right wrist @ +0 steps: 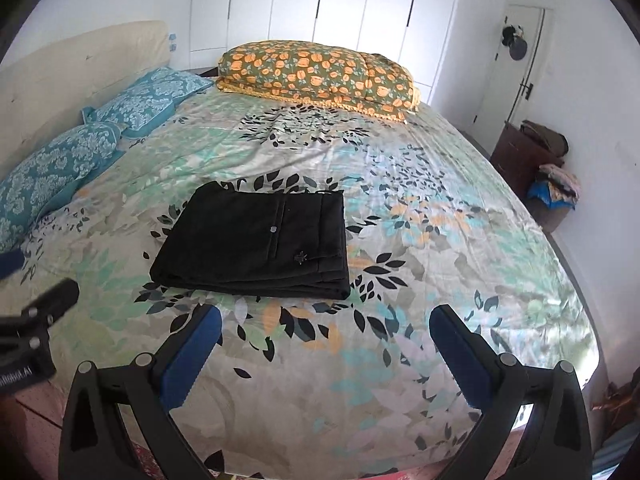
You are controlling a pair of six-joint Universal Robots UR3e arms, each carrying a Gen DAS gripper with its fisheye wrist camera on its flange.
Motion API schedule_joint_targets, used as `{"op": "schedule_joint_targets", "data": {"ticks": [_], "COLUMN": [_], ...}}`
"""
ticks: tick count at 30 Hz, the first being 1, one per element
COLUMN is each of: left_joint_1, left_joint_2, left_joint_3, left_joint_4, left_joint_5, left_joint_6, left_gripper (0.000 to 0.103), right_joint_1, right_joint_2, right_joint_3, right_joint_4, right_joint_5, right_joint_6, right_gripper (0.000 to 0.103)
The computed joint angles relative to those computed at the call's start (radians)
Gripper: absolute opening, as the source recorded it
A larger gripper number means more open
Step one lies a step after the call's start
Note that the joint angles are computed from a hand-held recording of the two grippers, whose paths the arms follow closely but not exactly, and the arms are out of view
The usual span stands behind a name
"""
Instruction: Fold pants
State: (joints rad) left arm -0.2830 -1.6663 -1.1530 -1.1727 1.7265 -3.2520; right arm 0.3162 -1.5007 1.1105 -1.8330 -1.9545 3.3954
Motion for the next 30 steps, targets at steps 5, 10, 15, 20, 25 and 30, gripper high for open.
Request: {"op": "schedule_joint_targets", "data": {"ticks": [5, 10, 15, 20, 25, 30], "left_joint_1": [-0.022, -0.017, -0.015, -0.016, -0.014, -0.015], "left_joint_2": [-0.012, -0.014, -0.014, -0.015, -0.012, -0.013], "left_joint_3": [-0.002, 0.001, -0.004, -0.01, -0.021, -0.022], "left_joint_4": [-0.028, -0.044, -0.044, -0.038, -0.03, -0.028], "left_joint_5": [0.009, -0.004, 0.0, 0.002, 0.001, 0.003], "left_joint_6": [-0.008, -0.02, -0.022, -0.022, -0.012, -0.012], "left_gripper": [0.102, 0.102, 0.102, 0.102, 0.102, 0.102], "right_joint_1": [0.035, 0.047, 0.048, 0.043, 0.039, 0.035], "right_joint_2": [-0.007, -0.007, -0.005, -0.01, -0.015, -0.018], "right_joint_3": [0.052, 0.058, 0.062, 0.069, 0.077, 0.084], "right_joint_4": [-0.009, -0.029, -0.036, -0.035, -0.034, -0.035], "right_joint_5": [-0.026, -0.027, -0.035, -0.033, -0.03, -0.025], "right_joint_6": [0.007, -0.004, -0.007, -0.002, 0.001, 0.0], "right_gripper": [0.103, 0.103, 0.103, 0.103, 0.103, 0.103]}}
